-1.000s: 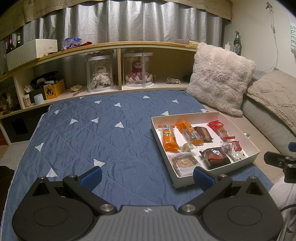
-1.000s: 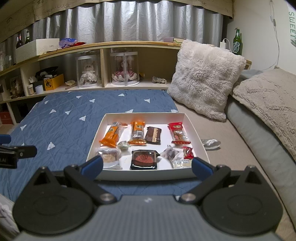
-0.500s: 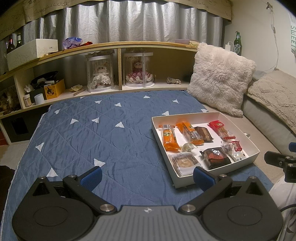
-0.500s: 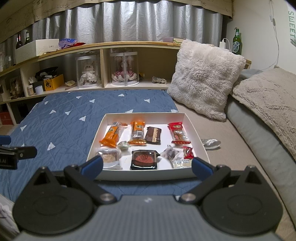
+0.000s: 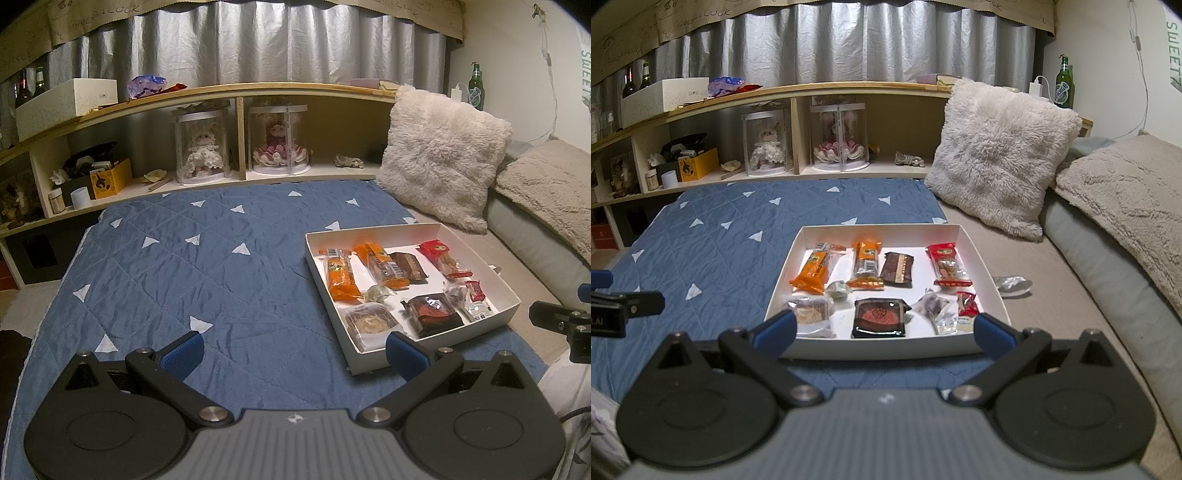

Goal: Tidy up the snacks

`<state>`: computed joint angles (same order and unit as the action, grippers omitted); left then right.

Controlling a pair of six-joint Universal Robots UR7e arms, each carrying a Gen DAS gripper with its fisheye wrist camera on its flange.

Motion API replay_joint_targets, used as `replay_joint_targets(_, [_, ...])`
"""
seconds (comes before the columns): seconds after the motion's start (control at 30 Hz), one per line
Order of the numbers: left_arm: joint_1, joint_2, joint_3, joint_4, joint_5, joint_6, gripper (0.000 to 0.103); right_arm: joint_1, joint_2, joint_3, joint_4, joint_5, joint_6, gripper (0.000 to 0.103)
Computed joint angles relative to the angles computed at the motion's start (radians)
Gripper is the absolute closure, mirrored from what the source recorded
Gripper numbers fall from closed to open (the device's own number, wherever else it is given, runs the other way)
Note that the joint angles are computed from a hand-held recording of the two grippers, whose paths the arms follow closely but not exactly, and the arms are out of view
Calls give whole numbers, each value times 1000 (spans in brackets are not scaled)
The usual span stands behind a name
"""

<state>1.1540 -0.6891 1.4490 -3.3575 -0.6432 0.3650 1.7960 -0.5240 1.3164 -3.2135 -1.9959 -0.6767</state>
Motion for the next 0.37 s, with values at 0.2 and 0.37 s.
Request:
replay_joint_targets(0.2, [-3, 3, -2, -7, 9, 4, 0, 0, 0, 0, -1, 0, 0, 0])
replay_joint_targets(0.37, [-3, -1, 1, -6, 16, -3, 0, 0, 0, 0, 0, 0, 0, 0])
